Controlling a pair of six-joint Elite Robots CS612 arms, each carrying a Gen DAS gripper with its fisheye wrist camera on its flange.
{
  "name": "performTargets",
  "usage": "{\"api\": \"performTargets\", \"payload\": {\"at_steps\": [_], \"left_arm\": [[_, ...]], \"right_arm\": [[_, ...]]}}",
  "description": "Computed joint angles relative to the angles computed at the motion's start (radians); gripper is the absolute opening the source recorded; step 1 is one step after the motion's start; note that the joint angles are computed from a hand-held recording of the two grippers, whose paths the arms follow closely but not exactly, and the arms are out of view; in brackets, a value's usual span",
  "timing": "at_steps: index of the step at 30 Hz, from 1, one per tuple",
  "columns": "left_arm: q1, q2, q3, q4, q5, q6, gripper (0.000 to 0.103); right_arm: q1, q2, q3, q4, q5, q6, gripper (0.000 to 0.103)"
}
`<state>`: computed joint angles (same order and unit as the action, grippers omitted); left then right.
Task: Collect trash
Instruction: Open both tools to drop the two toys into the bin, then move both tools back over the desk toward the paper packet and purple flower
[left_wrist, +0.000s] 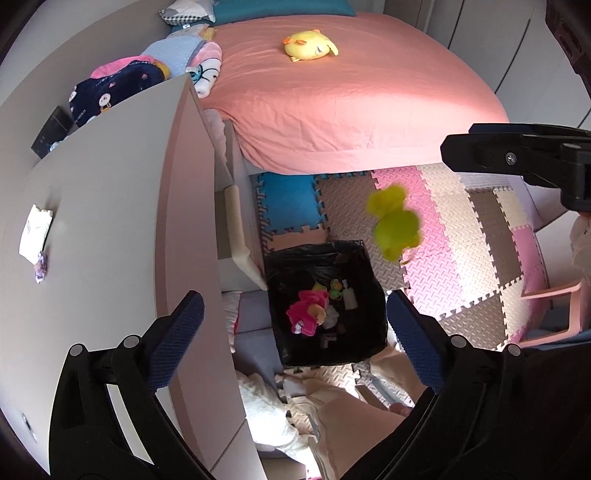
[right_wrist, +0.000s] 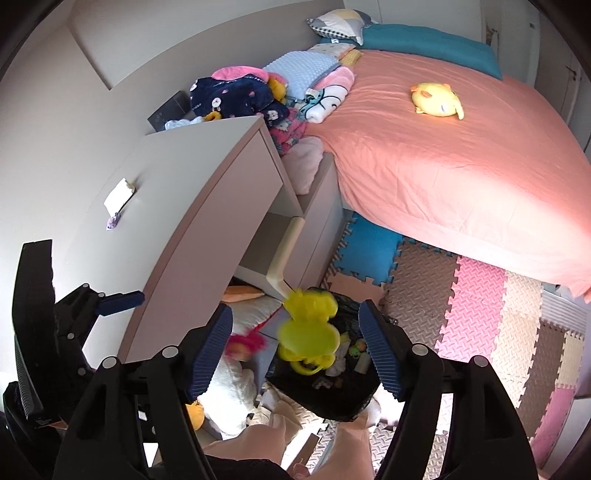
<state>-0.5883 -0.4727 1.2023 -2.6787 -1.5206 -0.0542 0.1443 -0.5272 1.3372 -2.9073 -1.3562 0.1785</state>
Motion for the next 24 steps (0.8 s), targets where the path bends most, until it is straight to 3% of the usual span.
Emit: {"api": "performTargets", "payload": {"at_steps": [24], "left_arm": [[0.001,-0.014,0.023,-0.006,0.043,-0.031,0.096]], "right_arm": [[0.001,0.003,-0.005,-0.017,0.003,0.014,0.072]]}}
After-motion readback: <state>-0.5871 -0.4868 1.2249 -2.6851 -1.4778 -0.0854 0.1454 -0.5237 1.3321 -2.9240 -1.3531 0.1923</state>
